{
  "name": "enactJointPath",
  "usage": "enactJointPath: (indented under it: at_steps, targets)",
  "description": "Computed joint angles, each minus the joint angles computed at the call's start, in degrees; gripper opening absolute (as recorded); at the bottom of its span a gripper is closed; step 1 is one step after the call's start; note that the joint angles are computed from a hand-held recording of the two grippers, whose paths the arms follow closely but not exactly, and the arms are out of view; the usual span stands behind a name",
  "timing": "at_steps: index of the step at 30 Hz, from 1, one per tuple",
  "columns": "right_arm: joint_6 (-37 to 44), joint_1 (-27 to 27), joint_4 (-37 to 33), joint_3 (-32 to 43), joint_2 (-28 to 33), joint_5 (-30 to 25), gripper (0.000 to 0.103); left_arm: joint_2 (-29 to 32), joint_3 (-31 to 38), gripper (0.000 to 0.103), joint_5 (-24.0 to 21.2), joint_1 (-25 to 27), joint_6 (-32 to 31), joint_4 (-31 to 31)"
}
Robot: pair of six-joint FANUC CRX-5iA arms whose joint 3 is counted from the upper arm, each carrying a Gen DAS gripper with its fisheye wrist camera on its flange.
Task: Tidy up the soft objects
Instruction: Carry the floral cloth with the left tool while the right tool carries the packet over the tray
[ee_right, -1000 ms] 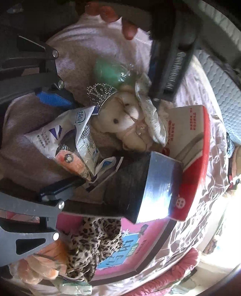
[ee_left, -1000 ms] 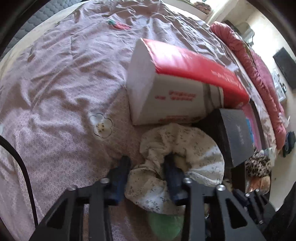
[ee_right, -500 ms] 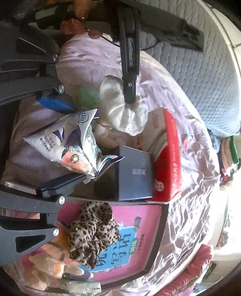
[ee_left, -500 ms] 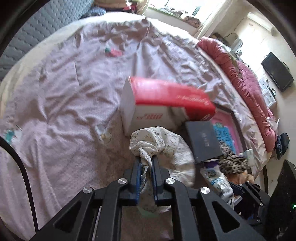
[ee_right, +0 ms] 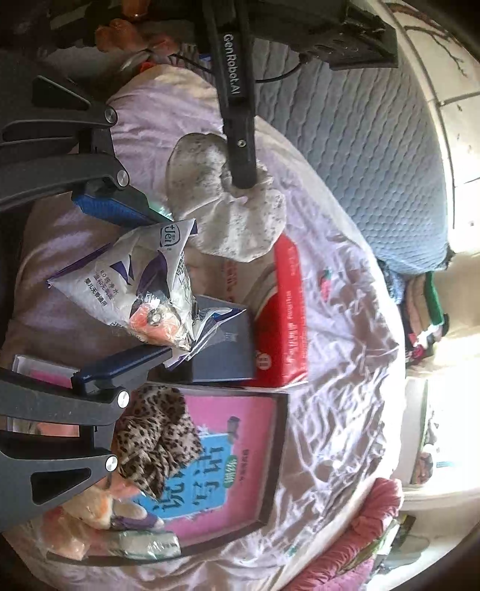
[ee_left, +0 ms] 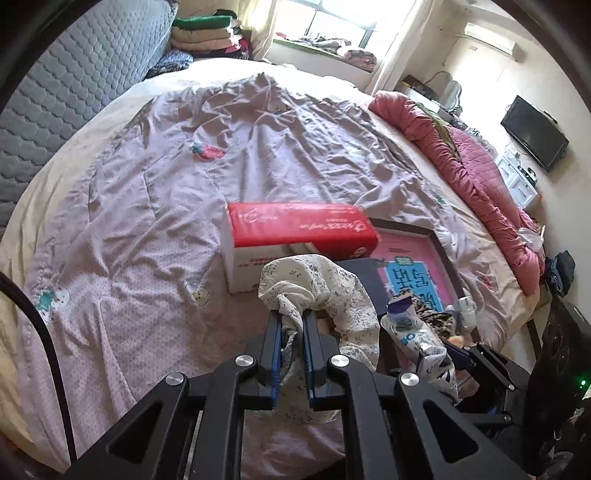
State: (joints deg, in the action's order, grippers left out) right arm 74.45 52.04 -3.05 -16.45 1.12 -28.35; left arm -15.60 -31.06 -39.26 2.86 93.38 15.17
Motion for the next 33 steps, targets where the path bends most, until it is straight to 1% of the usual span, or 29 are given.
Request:
enactJointPath:
  at_steps: [5, 8, 15, 21, 24, 25, 30, 33]
  targets:
    - [-3.2, 0.0, 4.1, -1.7, -2.4, 1.7, 0.062, -0.5, 2.6, 0.01, -0.9, -2.0, 2.6, -3.3]
    - [-7.1, 0.0, 8.4, -4.1, -4.2, 3.3, 0.062, -0.6, 4.0, 0.01, -1.5, -3.3, 4.0, -5.1]
    - [-11.3, -1.5, 11.2, -7.1, -7.4, 5.0, 0.062, 0.1, 7.3, 0.01, -2.7, -6.9, 7.5, -9.3]
    - [-12.6, -3.1, 11.7, -8.8, -9.5, 6.2, 0.062, 1.3, 10.0, 0.01, -3.7, -10.3, 10.4, -12.8]
    - [-15.1, -3.7, 15.2, -10.6, -10.7, 6.9, 0.062, 2.3, 11.8, 0.01, -4.3, -12.2, 12.0, -14.5]
    - [-16.8, -4.1, 17.1, -11.5, -11.2, 7.3, 0.062, 2.5, 12.2, 0.01, -4.4, -12.7, 12.3, -14.9]
    - [-18.5, -6.4, 17.7, -13.4, -13.2, 8.3, 0.062, 4.3, 14.8, 0.01, -5.3, -15.7, 14.0, -17.2]
    - [-20.2, -8.4, 18.6, -14.7, -14.5, 8.9, 0.062, 5.6, 15.9, 0.01, -5.4, -17.0, 14.3, -17.5]
